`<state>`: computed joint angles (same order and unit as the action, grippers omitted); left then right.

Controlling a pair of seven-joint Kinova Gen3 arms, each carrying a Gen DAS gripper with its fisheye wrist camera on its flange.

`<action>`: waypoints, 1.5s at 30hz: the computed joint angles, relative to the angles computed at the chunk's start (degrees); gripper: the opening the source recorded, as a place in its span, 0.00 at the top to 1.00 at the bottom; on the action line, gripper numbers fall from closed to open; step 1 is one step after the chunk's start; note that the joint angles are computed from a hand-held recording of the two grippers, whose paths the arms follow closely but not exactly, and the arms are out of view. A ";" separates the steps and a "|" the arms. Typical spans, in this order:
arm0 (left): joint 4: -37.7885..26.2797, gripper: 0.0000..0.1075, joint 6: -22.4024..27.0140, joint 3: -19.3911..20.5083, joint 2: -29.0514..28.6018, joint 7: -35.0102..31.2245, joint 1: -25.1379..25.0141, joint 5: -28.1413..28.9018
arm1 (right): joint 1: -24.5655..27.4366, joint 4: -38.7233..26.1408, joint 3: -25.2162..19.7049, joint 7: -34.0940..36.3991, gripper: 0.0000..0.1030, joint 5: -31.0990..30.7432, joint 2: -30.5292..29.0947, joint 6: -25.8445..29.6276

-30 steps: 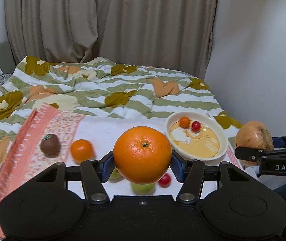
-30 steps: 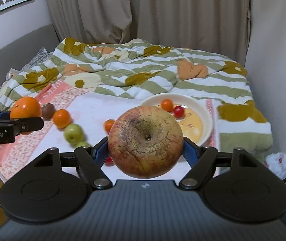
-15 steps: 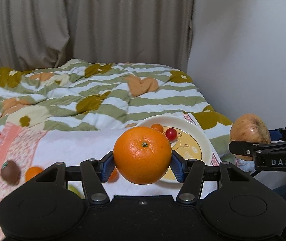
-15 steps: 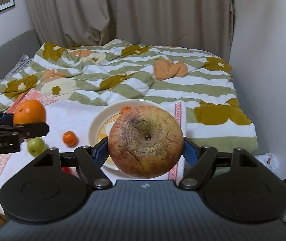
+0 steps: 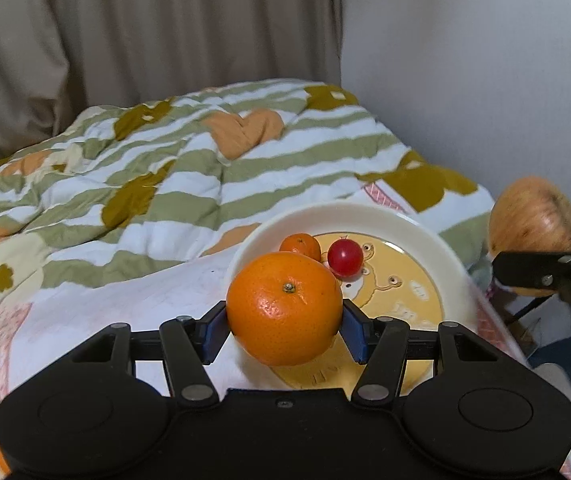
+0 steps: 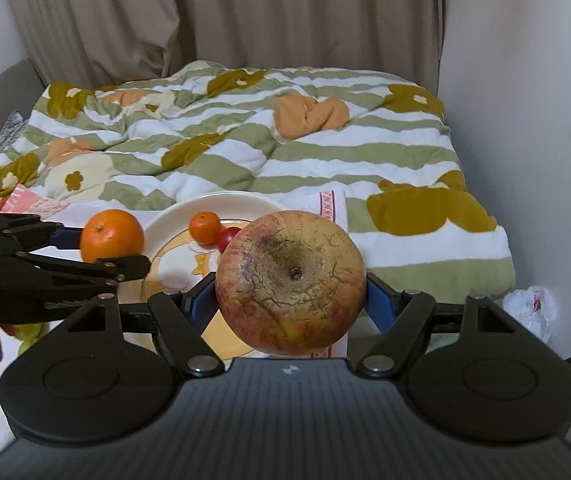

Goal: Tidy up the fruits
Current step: 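Carry the orange and red apple over the white bowl with both tools, then release the orange and red apple into the bowl from both tools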

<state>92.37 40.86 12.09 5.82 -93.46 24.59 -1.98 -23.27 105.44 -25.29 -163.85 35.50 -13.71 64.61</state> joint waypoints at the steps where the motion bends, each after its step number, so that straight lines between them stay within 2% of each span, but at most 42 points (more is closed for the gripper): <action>1: -0.66 0.42 0.27 0.14 1.13 -0.43 0.17 -0.47 | 0.19 0.15 0.34 -0.19 0.12 -0.09 0.24 -0.36; 12: -4.34 0.41 2.18 -0.57 7.16 -2.83 2.88 -3.36 | 0.48 0.50 2.14 -1.80 0.12 0.51 1.60 -0.15; 13: -4.47 0.38 2.40 -0.50 7.24 -3.35 2.75 -2.96 | 0.44 0.43 2.12 -2.07 0.12 0.62 1.65 0.10; 15: -3.47 0.09 0.53 -0.64 6.47 -3.79 3.01 -3.29 | 0.32 0.34 2.23 -2.32 0.12 0.84 1.69 0.40; 17: -1.26 0.05 -2.89 -0.90 4.42 -3.56 3.25 -4.26 | 0.23 0.13 2.35 -2.43 0.12 1.01 1.66 0.71; 24: -1.99 0.04 0.13 -0.55 1.78 -4.87 0.78 -0.49 | 0.11 -0.36 2.70 -0.59 0.12 1.23 1.40 0.26; 29: -1.35 0.04 2.16 -0.68 -0.50 -5.51 -1.87 4.69 | -0.03 -0.81 3.66 1.99 0.12 0.47 2.56 -1.95; 34: -0.26 0.04 3.46 -0.77 -2.48 -0.78 -1.74 2.01 | -0.74 -1.37 5.10 5.42 0.12 -0.17 4.93 -4.95; 38: 0.36 0.04 3.92 -0.92 -3.90 0.37 -2.90 3.69 | -1.52 -1.34 6.50 7.87 0.12 -0.73 6.97 -7.45; 45: 0.97 0.04 3.78 -0.53 -5.21 2.02 -3.34 2.26 | -3.71 -0.98 8.76 10.81 0.12 -0.09 11.02 -9.80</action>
<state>93.34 44.64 11.57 0.61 -91.44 21.24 0.28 -26.98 104.46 -16.53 -153.04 35.40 -2.69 54.80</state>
